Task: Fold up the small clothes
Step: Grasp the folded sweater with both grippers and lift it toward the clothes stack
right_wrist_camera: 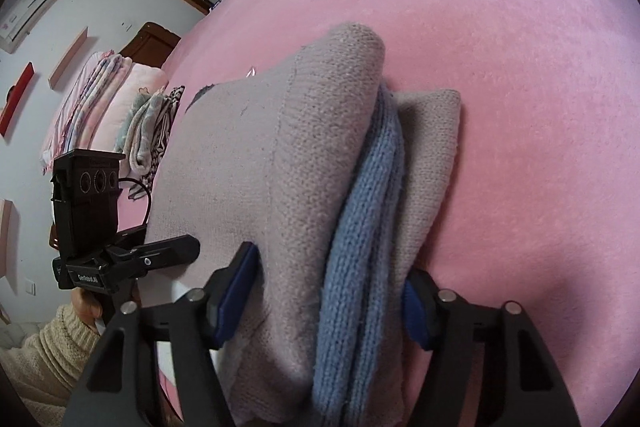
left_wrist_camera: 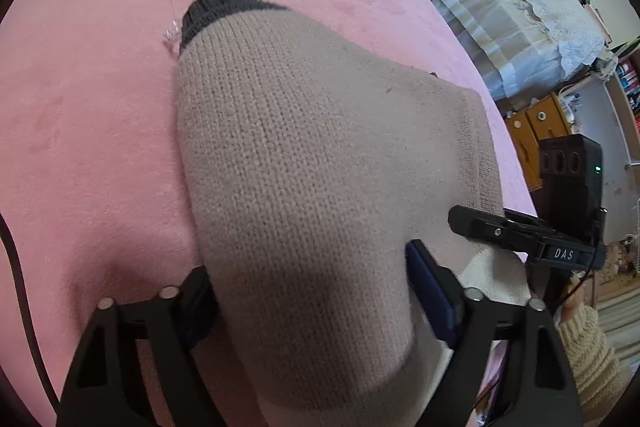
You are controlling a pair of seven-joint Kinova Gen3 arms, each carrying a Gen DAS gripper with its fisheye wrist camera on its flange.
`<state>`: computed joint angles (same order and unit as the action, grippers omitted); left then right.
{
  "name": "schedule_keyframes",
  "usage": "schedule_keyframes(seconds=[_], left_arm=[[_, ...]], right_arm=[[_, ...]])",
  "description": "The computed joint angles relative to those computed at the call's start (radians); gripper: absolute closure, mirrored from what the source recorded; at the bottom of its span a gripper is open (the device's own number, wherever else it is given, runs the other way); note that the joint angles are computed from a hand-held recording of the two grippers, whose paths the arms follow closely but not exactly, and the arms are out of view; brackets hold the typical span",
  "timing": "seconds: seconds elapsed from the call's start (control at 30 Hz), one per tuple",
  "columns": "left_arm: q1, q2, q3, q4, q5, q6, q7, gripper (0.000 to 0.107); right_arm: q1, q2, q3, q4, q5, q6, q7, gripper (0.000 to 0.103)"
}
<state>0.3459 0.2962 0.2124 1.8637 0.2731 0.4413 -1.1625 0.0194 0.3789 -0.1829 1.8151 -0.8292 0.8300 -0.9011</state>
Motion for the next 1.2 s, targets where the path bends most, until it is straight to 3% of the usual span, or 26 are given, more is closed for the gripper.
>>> schedule_keyframes(seconds=[0.07,0.2,0.27,0.4,0.7,0.93,1.1,1.2], left_arm=[[0.093,-0.011,-0.076,-0.029,-0.081,0.042,0.074,0.039],[0.278,-0.015,-0.214,-0.110,-0.244,0.151,0.237,0.051],[0.318,-0.019,-0.222,-0.144,-0.322,0.199,0.314,0.054],[0.239,-0.045,-0.091,-0.179,-0.410,0.275,0.407,0.056],[0.232,-0.247,0.007,-0.122,-0.433,0.441,0.524,0.056],[0.205,-0.439,0.149,-0.107,-0.478,0.630,0.674,0.056],[0.200,-0.622,0.167,-0.116,-0.481,0.813,0.690,0.056],[0.110,-0.709,0.190,-0.175,-0.476,0.935,0.616,0.056]], right_arm=[[-0.041,-0.036,0.006,0.020,0.035,-0.054,-0.029,0.055],[-0.101,-0.090,0.017,0.040,0.110,-0.120,-0.120,0.060],[-0.121,-0.110,0.021,0.045,0.143,-0.137,-0.163,0.062],[-0.146,-0.162,0.024,0.056,0.179,-0.144,-0.251,0.064],[-0.239,-0.334,0.027,0.099,0.237,-0.046,-0.411,0.064],[-0.380,-0.461,-0.012,0.097,0.305,-0.021,-0.587,0.065],[-0.479,-0.479,-0.063,0.014,0.373,-0.016,-0.704,0.065],[-0.542,-0.433,-0.106,-0.098,0.448,-0.006,-0.790,0.065]])
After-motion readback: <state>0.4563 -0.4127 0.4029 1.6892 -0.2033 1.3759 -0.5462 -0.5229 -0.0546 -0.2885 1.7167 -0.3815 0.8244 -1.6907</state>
